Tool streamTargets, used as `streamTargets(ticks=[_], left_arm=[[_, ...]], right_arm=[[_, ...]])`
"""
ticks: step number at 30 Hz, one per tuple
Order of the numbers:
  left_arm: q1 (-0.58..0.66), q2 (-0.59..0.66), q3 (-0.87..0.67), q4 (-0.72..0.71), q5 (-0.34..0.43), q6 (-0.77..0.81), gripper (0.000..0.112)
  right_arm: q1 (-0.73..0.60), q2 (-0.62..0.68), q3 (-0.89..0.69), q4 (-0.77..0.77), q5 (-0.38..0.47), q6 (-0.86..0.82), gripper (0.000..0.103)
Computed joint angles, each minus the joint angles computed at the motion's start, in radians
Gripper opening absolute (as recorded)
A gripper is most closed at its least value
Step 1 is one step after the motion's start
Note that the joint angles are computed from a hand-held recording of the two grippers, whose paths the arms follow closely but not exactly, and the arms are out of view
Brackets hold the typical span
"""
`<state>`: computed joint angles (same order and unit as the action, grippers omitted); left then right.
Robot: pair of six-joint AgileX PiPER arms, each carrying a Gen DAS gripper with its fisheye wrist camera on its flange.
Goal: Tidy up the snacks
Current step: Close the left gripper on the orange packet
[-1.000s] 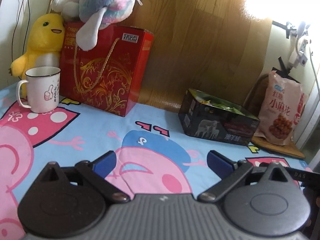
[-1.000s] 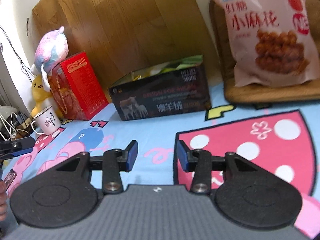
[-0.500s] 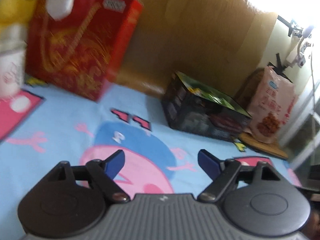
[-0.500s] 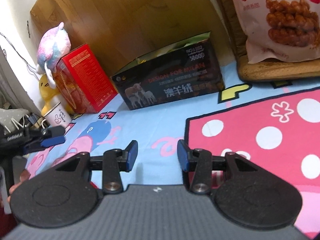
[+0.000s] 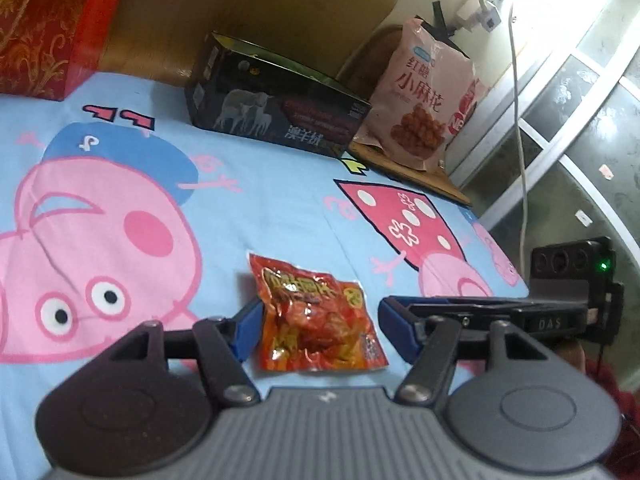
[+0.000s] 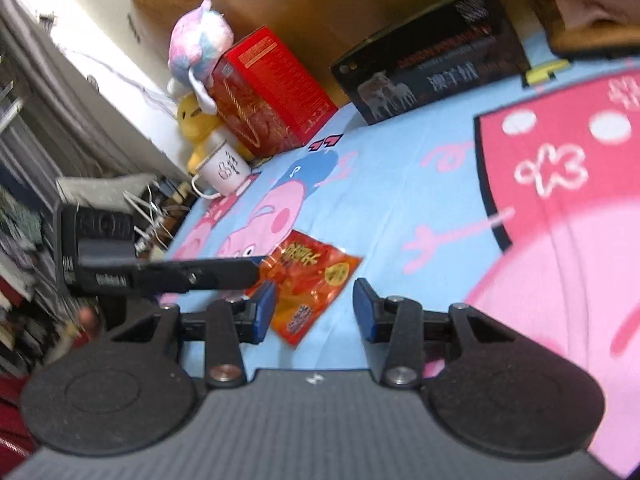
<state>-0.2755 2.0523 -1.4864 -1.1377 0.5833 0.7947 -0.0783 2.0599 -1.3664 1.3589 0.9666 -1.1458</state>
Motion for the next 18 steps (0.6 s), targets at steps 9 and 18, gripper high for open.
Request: streamTargets(ticks=[9,18], left_arm=[[-0.034,-0.01,0.049,-0.066,-0.097,-0.046,0.02],[0.0,-0.017,0.078,-0.166,-0.049,-0.023,0.016]], right_arm=[[0.049,-0.08,0.124,0.109,-0.146,-0.121,0.043],[0.076,-0.113,0.173,0.157,-0.231,-0.223,0.044]])
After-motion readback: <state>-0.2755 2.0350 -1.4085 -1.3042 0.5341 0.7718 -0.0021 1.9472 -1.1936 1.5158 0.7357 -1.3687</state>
